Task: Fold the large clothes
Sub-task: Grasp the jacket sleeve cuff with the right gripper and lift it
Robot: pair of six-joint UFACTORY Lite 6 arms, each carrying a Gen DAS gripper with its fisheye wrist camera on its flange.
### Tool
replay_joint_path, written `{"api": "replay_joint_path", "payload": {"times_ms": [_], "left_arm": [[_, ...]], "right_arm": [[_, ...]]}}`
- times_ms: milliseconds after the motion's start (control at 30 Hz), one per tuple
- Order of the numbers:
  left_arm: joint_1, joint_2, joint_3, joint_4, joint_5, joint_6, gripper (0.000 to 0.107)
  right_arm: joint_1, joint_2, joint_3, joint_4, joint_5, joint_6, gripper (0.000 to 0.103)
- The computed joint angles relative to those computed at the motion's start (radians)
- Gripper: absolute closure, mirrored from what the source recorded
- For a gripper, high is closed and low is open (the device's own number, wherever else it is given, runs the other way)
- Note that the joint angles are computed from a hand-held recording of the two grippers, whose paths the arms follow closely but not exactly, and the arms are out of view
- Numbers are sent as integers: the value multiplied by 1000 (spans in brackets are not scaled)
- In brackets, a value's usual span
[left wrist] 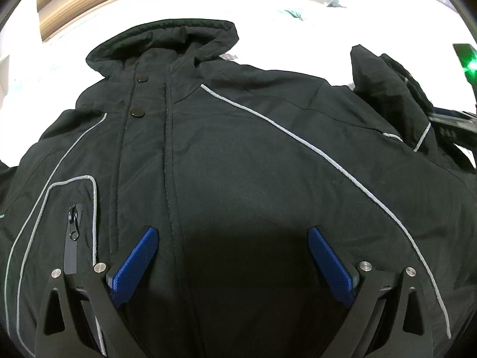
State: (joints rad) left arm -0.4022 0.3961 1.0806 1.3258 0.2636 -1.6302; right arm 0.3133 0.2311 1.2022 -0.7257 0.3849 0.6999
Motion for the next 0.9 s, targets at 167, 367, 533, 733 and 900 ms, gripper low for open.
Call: {"api": "replay_joint_path", "payload": {"times_ms": [167,367,533,733,900], "left_arm": [[17,28,34,-23,-6,40,6],[-30,-26,73,-309,22,373,19],[-186,-46,262,-496,112,597,20],[-255,372,805,-891,244,1017,20],[-196,629,1037,-1176,285,1187,14]], "right_arm": [[2,-77,-33,-82,3,86,81],[-228,-418,-102,416,30,-429,86],[-633,-542,11,902,172,-952,87],[-1016,-346,138,1283,304,-1349,87],[-1099,-206,83,1417,387,-1537,86]]}}
